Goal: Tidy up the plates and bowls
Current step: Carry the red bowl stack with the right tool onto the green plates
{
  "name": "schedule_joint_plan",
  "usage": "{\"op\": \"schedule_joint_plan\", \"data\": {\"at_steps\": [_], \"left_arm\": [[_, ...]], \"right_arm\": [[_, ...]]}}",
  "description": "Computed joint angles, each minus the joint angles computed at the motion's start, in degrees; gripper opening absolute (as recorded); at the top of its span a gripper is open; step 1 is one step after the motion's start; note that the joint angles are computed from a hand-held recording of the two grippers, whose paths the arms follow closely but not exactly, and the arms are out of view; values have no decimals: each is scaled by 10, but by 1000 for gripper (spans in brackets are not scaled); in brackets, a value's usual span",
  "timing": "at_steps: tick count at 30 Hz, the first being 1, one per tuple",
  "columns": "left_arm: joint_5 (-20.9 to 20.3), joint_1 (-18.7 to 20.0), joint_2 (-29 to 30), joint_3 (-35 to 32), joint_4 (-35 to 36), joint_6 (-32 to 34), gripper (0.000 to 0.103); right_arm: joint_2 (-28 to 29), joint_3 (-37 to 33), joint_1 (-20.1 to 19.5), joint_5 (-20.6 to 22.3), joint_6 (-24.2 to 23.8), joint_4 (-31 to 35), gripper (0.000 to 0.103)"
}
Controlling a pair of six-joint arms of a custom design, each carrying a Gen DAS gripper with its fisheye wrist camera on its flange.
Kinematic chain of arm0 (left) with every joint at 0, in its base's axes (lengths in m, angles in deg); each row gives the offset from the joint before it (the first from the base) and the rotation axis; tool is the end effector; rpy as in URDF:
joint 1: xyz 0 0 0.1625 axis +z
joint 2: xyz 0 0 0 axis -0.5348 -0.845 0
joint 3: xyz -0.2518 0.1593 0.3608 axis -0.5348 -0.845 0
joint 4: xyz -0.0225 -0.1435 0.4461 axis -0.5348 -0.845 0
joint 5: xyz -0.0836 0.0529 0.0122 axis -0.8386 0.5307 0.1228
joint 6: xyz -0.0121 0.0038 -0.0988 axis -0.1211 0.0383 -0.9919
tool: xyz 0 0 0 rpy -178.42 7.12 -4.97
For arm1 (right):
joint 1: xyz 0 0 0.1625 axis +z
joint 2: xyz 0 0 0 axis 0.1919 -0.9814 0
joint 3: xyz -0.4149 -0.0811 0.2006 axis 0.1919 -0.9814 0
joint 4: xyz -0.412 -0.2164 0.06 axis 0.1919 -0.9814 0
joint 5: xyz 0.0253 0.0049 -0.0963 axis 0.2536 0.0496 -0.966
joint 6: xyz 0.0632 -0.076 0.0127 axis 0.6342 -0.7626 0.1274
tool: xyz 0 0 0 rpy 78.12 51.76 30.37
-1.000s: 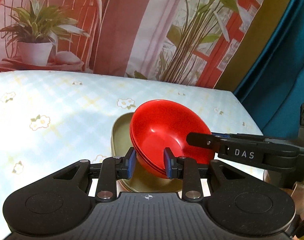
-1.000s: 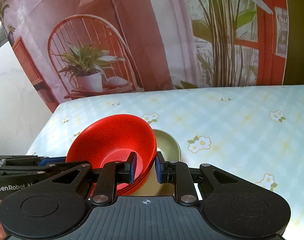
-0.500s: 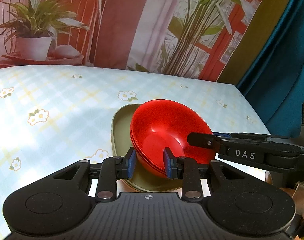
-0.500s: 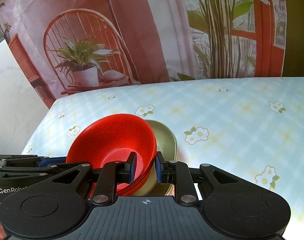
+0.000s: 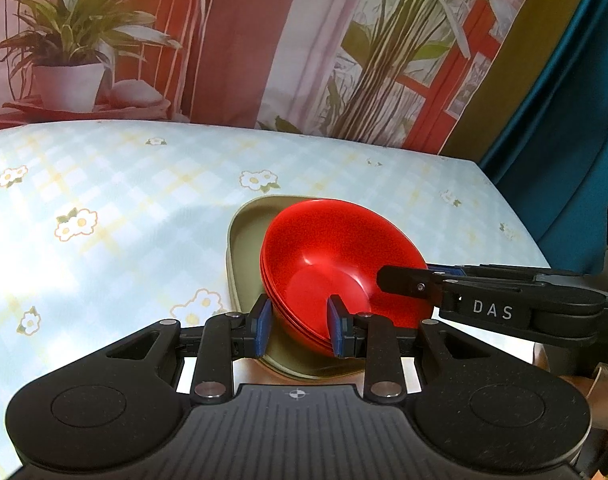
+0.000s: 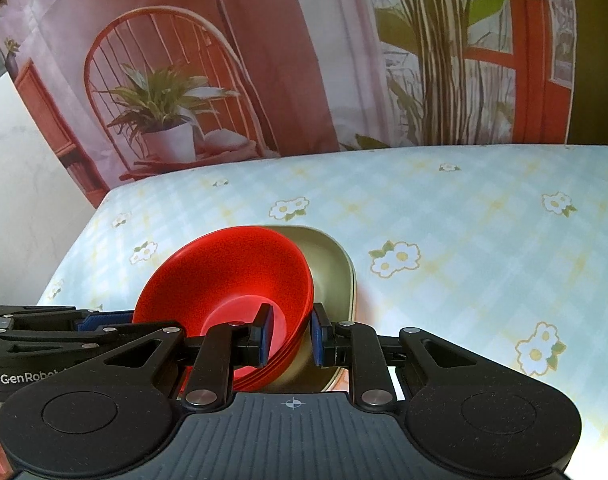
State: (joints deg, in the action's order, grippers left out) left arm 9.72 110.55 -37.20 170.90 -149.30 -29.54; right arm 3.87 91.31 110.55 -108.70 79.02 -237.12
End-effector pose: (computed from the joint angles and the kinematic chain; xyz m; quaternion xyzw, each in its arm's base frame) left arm 0.0458 -0.5318 0.3119 0.3558 0.9086 -0.1735 0.1336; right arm 0.3513 -0.4582 -0.1085 0.0079 -0.8753 0.4159 0.2466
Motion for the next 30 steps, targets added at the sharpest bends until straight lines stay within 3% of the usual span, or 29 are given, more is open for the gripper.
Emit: {"op": "schedule_joint_plan", "data": {"at_steps": [30], "left_arm": [[4,-1,6,7,-25,-3,32]], "right_arm": [[11,-5,-11,9,-5,-8,19]]}}
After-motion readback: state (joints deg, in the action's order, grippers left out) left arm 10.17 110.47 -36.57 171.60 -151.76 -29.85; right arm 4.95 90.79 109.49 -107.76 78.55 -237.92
